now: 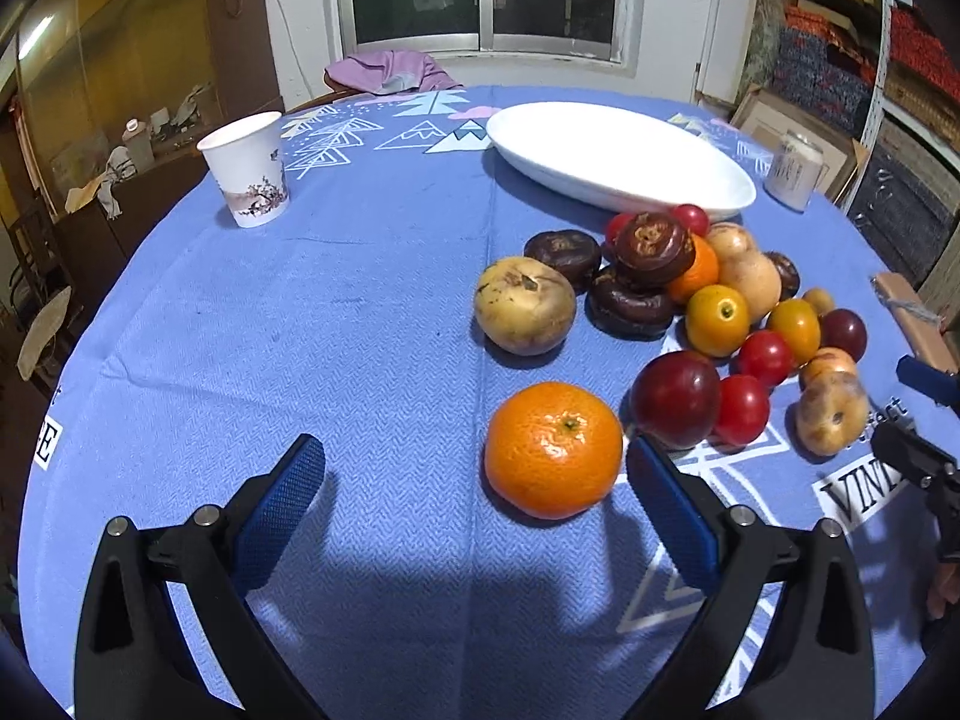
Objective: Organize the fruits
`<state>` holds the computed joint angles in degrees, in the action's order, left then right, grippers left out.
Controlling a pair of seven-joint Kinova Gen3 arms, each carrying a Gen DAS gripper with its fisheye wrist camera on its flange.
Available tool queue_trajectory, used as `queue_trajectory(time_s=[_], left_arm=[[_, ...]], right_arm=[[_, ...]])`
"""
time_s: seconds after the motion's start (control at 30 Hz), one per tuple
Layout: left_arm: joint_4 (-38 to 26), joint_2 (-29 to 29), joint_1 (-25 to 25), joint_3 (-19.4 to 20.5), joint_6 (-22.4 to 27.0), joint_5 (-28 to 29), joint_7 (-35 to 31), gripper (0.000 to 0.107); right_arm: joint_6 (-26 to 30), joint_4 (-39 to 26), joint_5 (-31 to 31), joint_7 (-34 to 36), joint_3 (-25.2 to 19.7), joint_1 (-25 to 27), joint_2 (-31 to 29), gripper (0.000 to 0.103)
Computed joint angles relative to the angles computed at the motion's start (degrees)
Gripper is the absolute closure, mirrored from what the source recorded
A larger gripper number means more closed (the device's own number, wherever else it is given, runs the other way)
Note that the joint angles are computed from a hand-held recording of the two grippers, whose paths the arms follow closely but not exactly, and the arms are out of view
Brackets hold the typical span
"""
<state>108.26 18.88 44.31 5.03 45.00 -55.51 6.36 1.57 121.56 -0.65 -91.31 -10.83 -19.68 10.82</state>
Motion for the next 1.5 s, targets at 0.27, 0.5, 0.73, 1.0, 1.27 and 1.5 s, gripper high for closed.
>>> queue_trajectory(time_s=[0.27,0.5,0.73,1.0,1.27,1.5], left_arm=[[0.7,-0.2,-1.4,-0.2,-4.2,0.5,-2.6,0.011],[1.6,0.2,0.1,-1.1,-4.1,-3.9,1.5,0.011],[1.2,0.8,0.7,-1.0,-2.4,-4.8,2.2,0.024],[4.0,-1.2,-1.6,-1.4,-11.9,-4.6,1.0,0.058],[3.8,-1.0,-0.1,-1.6,-10.9,-5.9,0.9,0.061],[4.3,-1.4,1.5,-0.4,-7.4,-9.6,4.7,0.061]], right_arm=[[-0.8,0.6,0.2,0.1,-1.0,1.0,-0.5,0.006],[-1.3,0.9,0.5,0.1,-1.9,1.8,-0.5,0.006],[-1.3,0.9,0.6,0.0,-1.8,1.6,-0.5,0.006],[-1.2,0.9,0.7,-0.2,-1.4,1.2,-0.5,0.006],[-2.4,1.5,1.5,0.3,-2.5,1.7,-0.5,0.006],[-0.9,0.3,2.5,0.8,-6.8,4.8,0.5,0.034]])
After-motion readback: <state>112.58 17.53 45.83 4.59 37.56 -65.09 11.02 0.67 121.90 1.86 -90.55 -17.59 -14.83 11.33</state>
